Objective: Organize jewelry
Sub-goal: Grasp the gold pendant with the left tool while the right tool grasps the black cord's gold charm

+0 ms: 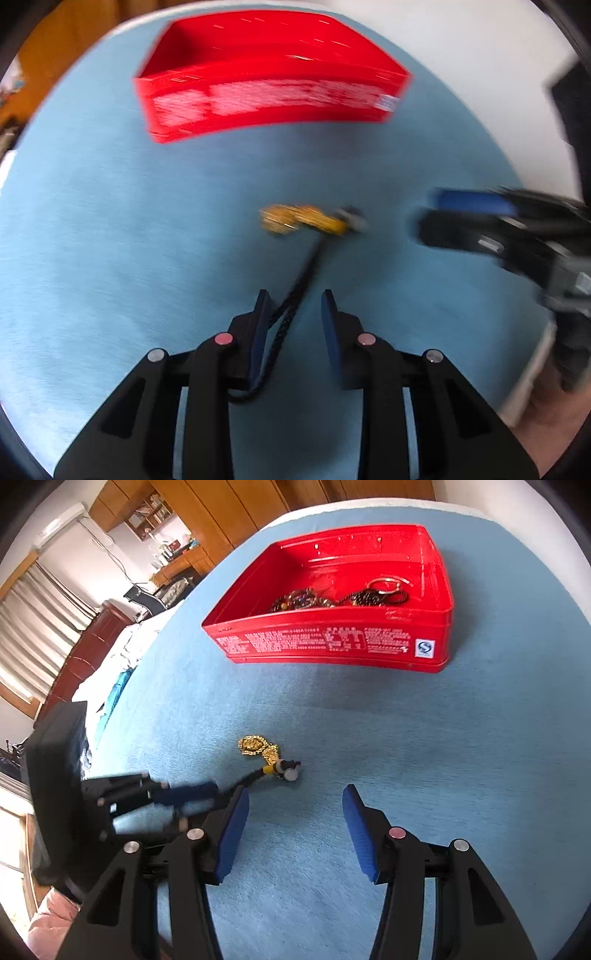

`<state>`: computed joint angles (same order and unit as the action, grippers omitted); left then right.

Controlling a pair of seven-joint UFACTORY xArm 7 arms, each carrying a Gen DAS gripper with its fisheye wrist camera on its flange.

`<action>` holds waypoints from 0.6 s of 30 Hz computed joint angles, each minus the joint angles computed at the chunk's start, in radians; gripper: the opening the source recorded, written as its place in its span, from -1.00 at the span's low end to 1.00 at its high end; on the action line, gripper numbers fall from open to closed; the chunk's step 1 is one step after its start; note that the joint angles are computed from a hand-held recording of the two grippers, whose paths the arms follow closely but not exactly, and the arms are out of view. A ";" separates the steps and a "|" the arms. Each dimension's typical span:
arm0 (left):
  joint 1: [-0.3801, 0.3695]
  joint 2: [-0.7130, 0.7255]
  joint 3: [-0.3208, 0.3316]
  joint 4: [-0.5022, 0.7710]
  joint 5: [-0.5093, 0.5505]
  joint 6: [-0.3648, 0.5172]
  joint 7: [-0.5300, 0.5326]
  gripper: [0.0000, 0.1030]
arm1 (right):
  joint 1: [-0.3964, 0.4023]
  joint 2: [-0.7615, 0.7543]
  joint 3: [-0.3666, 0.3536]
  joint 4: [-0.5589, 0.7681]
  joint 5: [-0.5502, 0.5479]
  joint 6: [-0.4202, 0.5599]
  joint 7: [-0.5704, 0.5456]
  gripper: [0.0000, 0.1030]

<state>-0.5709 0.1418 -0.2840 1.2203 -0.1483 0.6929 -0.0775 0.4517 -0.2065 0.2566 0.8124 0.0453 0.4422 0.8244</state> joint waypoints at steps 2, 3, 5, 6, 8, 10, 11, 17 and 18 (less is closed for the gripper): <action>0.018 -0.002 -0.018 0.003 -0.106 0.026 0.082 -0.15 | 0.012 0.018 -0.011 0.008 0.034 -0.006 -0.026 0.03; 0.022 -0.001 -0.020 0.007 -0.138 0.035 0.107 0.14 | 0.019 0.029 -0.017 0.013 0.059 -0.010 -0.046 0.03; 0.022 -0.012 -0.013 -0.003 -0.153 0.016 0.107 0.18 | 0.024 0.044 -0.020 0.023 0.080 -0.010 -0.066 0.02; 0.022 -0.020 -0.007 -0.010 -0.146 -0.001 0.094 0.18 | 0.025 0.052 -0.022 0.029 0.090 -0.009 -0.074 0.01; 0.029 -0.031 0.003 -0.016 -0.145 -0.016 0.085 0.18 | 0.028 0.074 -0.029 0.041 0.127 -0.010 -0.094 -0.08; 0.023 -0.036 0.021 -0.019 -0.055 -0.046 0.003 0.18 | 0.029 0.093 -0.035 0.054 0.164 -0.010 -0.118 -0.13; 0.016 -0.038 0.031 -0.022 0.022 -0.060 -0.056 0.18 | 0.030 0.104 -0.036 0.063 0.180 -0.009 -0.130 -0.18; 0.012 0.027 0.061 0.060 0.237 -0.038 -0.268 0.14 | 0.024 0.175 -0.028 0.131 0.207 0.022 -0.151 -0.24; 0.015 0.033 0.061 0.066 0.240 -0.036 -0.273 0.13 | 0.023 0.184 -0.027 0.140 0.207 0.030 -0.149 -0.24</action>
<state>-0.5564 0.1752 -0.2228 1.2862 0.0913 0.6564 -0.3506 0.4747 -0.0226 0.2291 0.9528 0.2522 0.4721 0.6754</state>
